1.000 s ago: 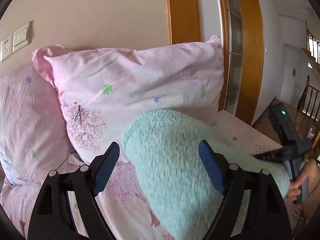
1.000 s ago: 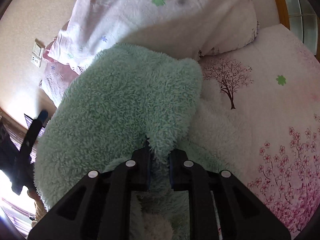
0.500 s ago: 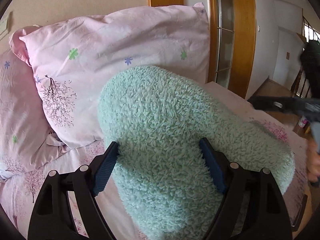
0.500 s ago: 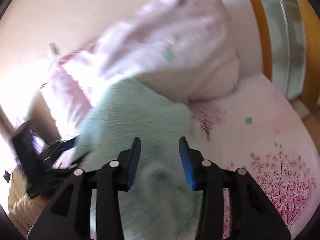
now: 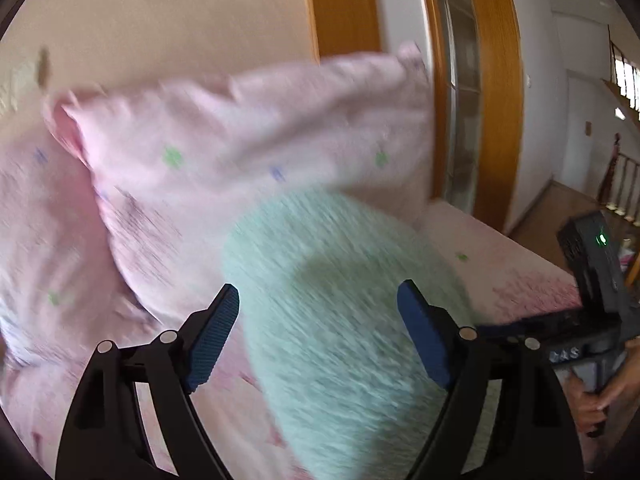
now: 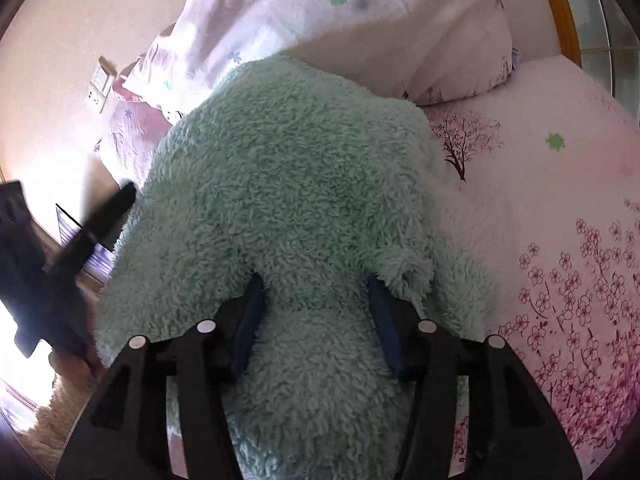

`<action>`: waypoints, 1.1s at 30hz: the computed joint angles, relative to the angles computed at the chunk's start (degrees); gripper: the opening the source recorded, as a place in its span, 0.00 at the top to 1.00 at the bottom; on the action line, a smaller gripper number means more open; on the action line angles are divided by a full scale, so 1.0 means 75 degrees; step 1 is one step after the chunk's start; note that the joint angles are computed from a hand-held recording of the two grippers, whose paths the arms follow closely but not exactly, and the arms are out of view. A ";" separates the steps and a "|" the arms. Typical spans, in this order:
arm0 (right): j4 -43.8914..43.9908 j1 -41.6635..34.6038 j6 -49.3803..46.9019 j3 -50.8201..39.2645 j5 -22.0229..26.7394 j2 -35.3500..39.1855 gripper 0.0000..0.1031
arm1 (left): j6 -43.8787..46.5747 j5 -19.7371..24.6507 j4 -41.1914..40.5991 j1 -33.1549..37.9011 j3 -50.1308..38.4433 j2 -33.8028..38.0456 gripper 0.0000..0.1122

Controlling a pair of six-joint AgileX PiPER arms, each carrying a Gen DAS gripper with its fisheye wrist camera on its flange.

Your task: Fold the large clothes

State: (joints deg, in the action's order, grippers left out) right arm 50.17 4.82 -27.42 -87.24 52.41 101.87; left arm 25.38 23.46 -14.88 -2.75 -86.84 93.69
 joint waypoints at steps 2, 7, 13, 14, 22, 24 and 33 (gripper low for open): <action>-0.0002 0.0030 0.0050 -0.0105 0.0016 0.0068 0.49 | -0.0405 0.0332 0.0610 -0.0052 -0.0392 0.0295 0.24; 0.0511 -0.0263 -0.0022 -0.0129 -0.0292 -0.0602 0.48 | -0.0147 0.1087 0.0162 -0.0025 -0.0926 0.0964 0.24; -0.0438 0.0007 0.1708 -0.2324 0.0612 0.0764 0.48 | -0.0506 0.0948 0.0459 -0.0215 -0.0945 0.1063 0.24; -0.0856 0.0136 0.2180 -0.2645 0.0932 0.1133 0.48 | -0.0533 0.0931 0.0437 -0.0206 -0.0940 0.1074 0.24; -0.0518 0.0049 0.2801 -0.3541 0.1738 0.2345 0.42 | -0.1030 0.0952 0.0749 -0.0260 -0.1029 0.1266 0.24; -0.0453 0.0015 0.2786 -0.3439 0.1680 0.2215 0.42 | -0.1026 0.0952 0.0755 -0.0256 -0.1000 0.1233 0.24; -0.0287 -0.0137 0.1485 -0.1120 0.1113 0.0147 0.43 | -0.0762 0.0657 0.0501 -0.0178 -0.0611 0.1012 0.24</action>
